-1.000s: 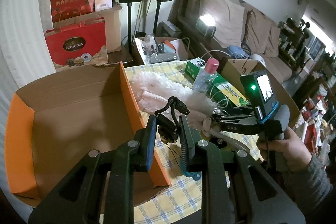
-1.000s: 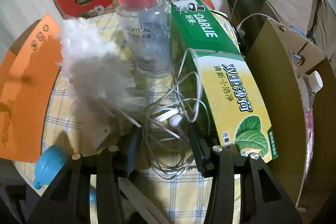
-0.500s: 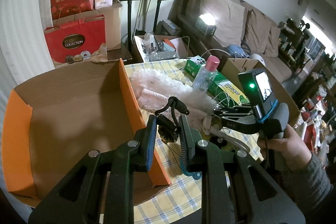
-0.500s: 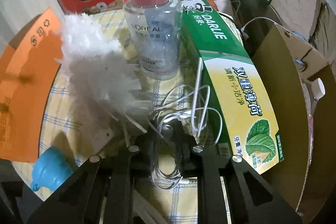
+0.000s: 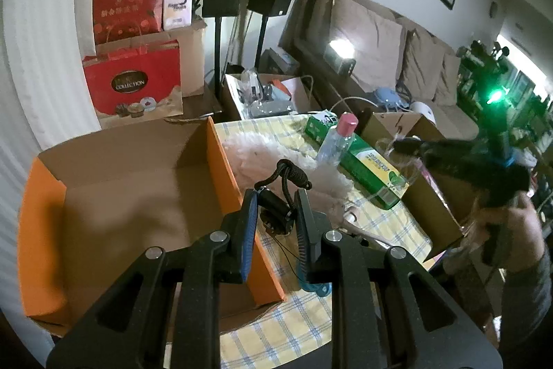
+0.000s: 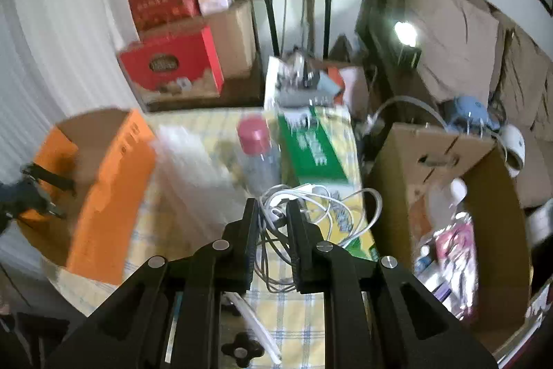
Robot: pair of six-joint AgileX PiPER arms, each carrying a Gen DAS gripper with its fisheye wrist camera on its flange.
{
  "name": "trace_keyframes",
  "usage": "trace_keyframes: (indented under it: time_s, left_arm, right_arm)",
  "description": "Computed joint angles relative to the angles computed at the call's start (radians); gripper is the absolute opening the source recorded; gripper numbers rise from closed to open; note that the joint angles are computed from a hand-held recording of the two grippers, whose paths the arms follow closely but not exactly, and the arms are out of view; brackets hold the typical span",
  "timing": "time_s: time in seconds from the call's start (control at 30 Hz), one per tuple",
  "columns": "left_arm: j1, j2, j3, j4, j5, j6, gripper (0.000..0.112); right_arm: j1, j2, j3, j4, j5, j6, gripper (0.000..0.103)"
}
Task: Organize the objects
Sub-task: 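Carry both cables into the orange box and open both grippers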
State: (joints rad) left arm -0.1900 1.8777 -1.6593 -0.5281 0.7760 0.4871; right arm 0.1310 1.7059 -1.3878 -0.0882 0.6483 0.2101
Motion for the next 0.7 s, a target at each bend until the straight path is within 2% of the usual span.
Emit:
trace_keyframes:
  time_s: [0.17,0.3,0.5,0.7]
  left_arm:
    - [0.015,-0.018,-0.007,0.003,0.012,-0.001,0.02]
    - [0.03,-0.034,-0.011,0.005,0.019,-0.002,0.02]
    - [0.05,-0.046,-0.025,0.004,0.037,-0.009,0.02]
    - [0.076,-0.054,-0.042,0.005,0.055,-0.012,0.02]
  right_arm:
    - [0.035,-0.053,-0.079,-0.035,0.069,0.014,0.015]
    - [0.075,-0.057,-0.224,-0.069,0.168,0.013,0.014]
    - [0.172,0.0,-0.513,-0.165,0.351,0.009,0.014]
    - [0.246,0.089,-0.744,-0.205,0.476,-0.005,0.014]
